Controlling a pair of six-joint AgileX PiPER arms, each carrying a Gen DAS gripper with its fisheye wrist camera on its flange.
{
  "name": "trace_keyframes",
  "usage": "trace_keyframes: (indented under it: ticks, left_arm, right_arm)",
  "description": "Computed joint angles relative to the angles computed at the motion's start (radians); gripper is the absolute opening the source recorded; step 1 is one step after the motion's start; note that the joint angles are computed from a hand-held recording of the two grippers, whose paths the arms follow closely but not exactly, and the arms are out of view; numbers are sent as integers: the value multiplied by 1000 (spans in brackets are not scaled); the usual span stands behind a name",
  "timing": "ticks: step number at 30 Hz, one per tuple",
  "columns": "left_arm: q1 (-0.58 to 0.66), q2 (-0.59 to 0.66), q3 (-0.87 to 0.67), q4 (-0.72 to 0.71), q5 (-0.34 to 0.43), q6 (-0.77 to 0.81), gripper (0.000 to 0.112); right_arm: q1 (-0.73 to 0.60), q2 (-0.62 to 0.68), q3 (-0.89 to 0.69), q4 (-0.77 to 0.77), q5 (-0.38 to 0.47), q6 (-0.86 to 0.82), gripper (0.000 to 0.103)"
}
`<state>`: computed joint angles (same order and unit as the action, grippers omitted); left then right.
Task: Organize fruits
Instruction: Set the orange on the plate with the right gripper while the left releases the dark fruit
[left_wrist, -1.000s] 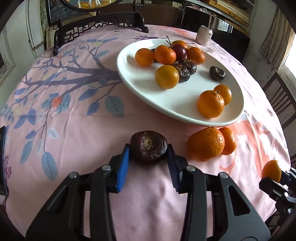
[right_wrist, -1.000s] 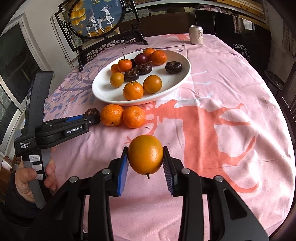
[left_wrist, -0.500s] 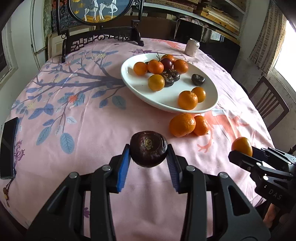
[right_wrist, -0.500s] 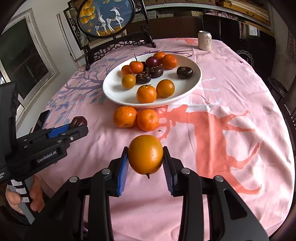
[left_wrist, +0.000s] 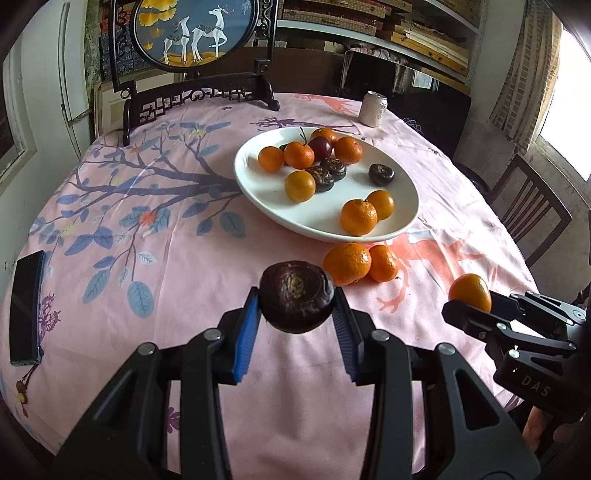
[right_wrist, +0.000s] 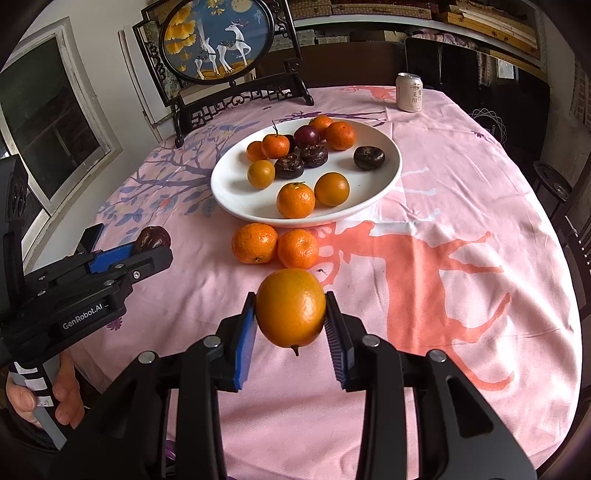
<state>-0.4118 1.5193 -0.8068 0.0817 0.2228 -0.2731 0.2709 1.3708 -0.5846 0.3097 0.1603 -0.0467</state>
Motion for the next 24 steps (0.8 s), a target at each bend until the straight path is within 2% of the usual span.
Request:
trace_keyframes:
  ticks: [4,6,10,14,17,20,24]
  left_arm:
    - [19,41,-86,-111,41,123,39]
    - [43,93,-181,-221,91,242,39]
    - [79,273,-483,-204,236,244,39]
    - [100,478,-778,-103,371,144,39]
    - [125,609,-962,-140,470,165,39]
    - [123,682,-1058,-130,510,166,40]
    - [125,742,-1138,-140,543,180,40]
  right_arm:
    - [-49,35,-59,202,35,-240,36]
    - [-68,73,-128,188,51,-263,36]
    - [-119,199,-334,206,119,-349,36]
    - [-148,398,-591,76,199,-247,36]
    - [-164,544,-759,-27,262,-150,36]
    - [-178,651,-880,-78,315,-102,36]
    - [-184,718,-958,-91,350,-90,36]
